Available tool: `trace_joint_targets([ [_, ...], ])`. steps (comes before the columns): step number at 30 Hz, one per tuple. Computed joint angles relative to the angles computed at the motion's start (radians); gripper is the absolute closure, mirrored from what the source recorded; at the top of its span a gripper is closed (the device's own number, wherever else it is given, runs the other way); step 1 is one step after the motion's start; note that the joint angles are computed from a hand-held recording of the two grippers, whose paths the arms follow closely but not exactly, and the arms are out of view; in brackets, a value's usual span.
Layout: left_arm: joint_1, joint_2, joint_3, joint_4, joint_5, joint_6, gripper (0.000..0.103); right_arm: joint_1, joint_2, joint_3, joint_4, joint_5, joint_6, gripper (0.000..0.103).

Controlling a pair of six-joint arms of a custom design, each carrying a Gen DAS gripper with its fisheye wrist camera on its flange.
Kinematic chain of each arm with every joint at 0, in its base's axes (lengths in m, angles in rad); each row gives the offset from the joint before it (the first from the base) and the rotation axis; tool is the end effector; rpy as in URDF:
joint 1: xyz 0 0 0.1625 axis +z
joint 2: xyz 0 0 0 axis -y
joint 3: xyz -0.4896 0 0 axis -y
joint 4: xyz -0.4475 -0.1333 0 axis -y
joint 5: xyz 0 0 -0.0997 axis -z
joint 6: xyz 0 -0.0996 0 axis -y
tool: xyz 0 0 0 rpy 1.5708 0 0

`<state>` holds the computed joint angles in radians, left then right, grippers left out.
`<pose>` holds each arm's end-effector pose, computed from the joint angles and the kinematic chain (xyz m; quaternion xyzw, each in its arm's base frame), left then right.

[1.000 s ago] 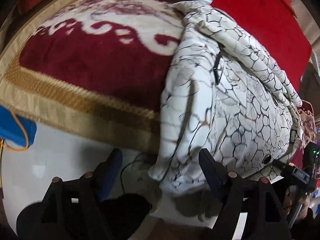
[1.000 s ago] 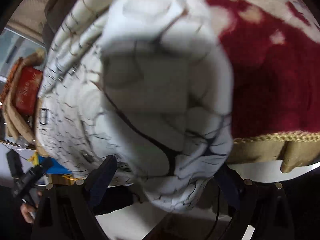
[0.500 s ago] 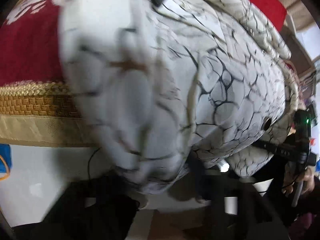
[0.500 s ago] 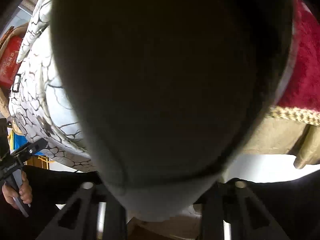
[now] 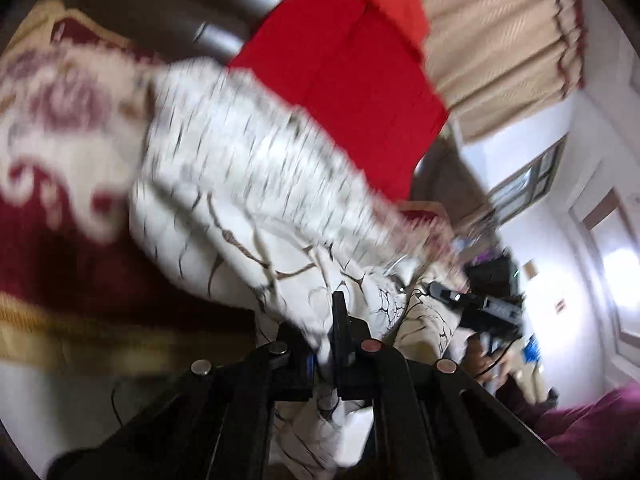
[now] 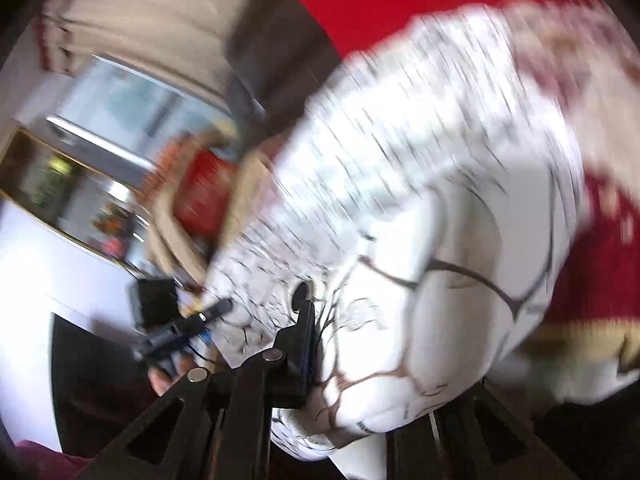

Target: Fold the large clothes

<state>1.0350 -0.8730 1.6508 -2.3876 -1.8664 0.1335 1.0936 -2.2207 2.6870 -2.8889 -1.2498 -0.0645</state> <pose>-0.2865 -0.6867 0.1323 -0.3275 -0.9331 -0.0105 0.1481 0.0360 -0.2891 0.3639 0.1196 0.8934 -0.4319 0.0311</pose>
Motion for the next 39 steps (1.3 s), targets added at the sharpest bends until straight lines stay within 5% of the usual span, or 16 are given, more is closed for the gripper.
trace_joint_targets([
  [6,-0.023,0.176,-0.28,-0.011,-0.007,-0.129,0.096,-0.03,0.049,-0.132,-0.181,0.133,0.123,0.089],
  [10,-0.01,0.379,-0.551,0.041,0.017,-0.255,0.093,-0.068,0.257,-0.303,-0.408,0.164,0.349,0.089],
  [14,0.038,0.572,-0.777,0.096,0.031,-0.44,0.09,-0.182,0.393,-0.445,-0.32,0.228,0.536,0.088],
  [19,0.07,0.634,-0.835,0.072,-0.029,-0.532,0.088,-0.289,0.523,-0.486,-0.334,0.26,0.668,0.086],
  [22,0.07,0.632,-0.831,0.05,-0.05,-0.529,0.075,-0.334,0.573,-0.502,-0.388,0.356,0.701,0.068],
  [25,0.067,0.606,-0.787,-0.018,-0.085,-0.528,0.052,-0.36,0.57,-0.491,-0.457,0.444,0.741,0.019],
  [27,0.058,0.556,-0.71,-0.096,-0.09,-0.534,0.038,-0.338,0.543,-0.468,-0.499,0.393,0.712,0.011],
  [29,0.041,0.508,-0.622,-0.216,-0.038,-0.523,0.024,-0.325,0.48,-0.447,-0.418,0.408,0.592,0.01],
  [32,0.027,0.459,-0.543,-0.269,-0.027,-0.488,0.022,-0.294,0.417,-0.435,-0.273,0.397,0.475,0.01],
  [36,0.017,0.428,-0.499,-0.16,-0.044,-0.454,0.022,-0.231,0.37,-0.414,-0.088,0.306,0.359,0.01],
  [39,0.007,0.442,-0.511,-0.123,-0.006,-0.443,0.022,-0.187,0.403,-0.415,-0.065,0.26,0.328,0.01],
])
